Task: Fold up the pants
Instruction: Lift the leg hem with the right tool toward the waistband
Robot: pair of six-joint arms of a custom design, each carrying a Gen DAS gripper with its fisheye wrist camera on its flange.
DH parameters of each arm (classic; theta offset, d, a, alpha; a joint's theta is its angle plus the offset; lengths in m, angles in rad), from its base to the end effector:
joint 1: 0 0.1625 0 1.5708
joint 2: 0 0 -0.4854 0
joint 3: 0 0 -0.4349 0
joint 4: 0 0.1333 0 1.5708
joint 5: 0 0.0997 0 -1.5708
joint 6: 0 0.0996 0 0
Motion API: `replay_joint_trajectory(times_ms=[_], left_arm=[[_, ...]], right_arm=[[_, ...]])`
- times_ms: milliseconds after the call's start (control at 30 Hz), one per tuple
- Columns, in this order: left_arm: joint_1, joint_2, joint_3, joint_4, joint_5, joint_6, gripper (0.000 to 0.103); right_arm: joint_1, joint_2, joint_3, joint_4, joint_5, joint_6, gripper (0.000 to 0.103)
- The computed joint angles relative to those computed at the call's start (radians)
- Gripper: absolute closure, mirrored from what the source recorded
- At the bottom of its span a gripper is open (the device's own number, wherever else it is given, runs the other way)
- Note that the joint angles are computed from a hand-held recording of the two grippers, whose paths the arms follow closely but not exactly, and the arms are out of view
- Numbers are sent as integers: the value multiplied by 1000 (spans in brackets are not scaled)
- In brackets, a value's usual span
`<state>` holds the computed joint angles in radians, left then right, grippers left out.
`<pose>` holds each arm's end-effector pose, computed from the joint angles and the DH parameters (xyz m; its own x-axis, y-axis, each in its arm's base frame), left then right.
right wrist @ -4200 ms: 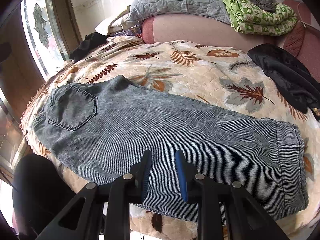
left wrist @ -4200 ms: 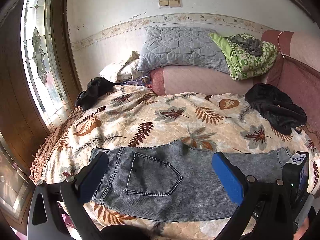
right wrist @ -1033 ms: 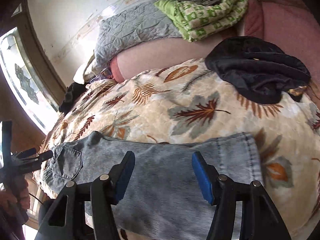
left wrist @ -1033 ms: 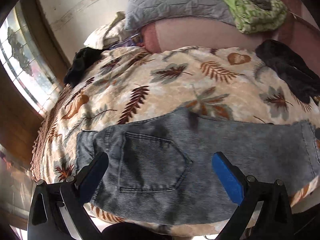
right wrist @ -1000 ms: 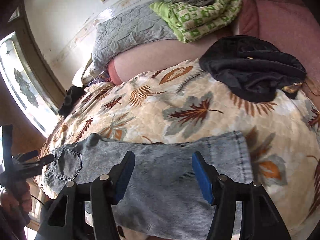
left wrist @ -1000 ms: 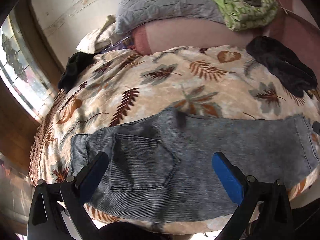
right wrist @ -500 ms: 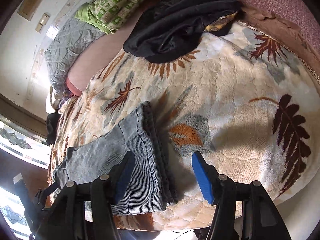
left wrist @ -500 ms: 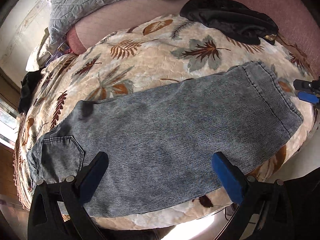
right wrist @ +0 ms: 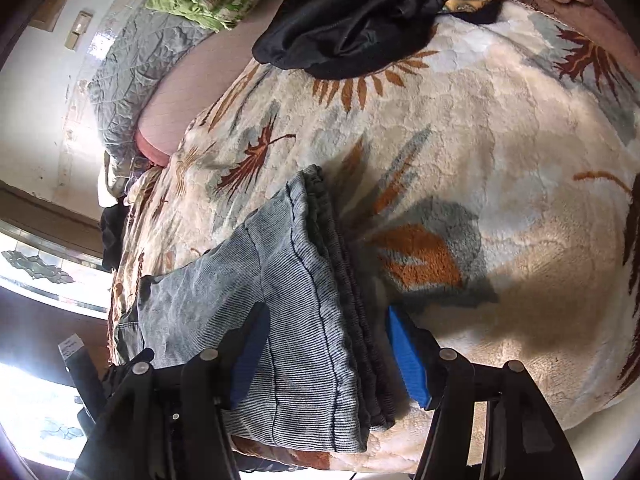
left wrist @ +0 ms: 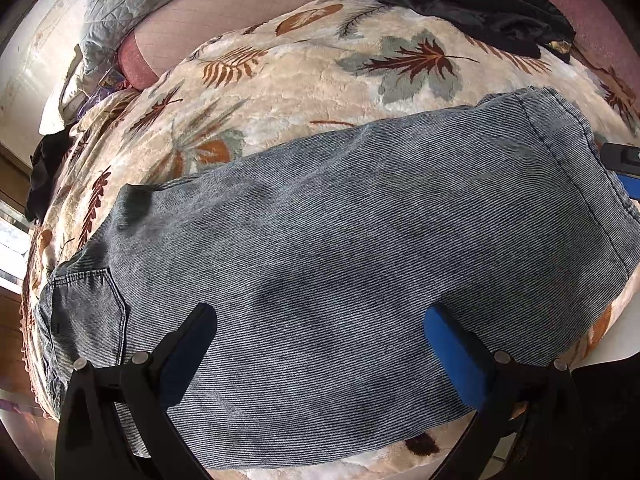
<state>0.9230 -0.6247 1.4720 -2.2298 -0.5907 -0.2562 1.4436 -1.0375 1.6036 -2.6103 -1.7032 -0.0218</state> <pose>-0.2919 -0.7437 0.0473 -0.4891 0.2465 -0.8367 0.4846 0.8743 -0.0257 0.0243 -0.7568 0.3048 -0.9778 0.1662 0.1274 0.0916 0.8867 -0.4532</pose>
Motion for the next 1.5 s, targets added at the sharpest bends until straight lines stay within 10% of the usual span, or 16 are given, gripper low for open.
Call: replay_joint_trajectory(times_ms=[467, 1500], left_arm=[[-7, 17, -34, 80, 30, -38, 0], [11, -243, 157, -96, 88, -161, 0]], right_arm=[[24, 48, -44, 46, -5, -43, 81], [76, 37, 4, -36, 98, -75, 82]])
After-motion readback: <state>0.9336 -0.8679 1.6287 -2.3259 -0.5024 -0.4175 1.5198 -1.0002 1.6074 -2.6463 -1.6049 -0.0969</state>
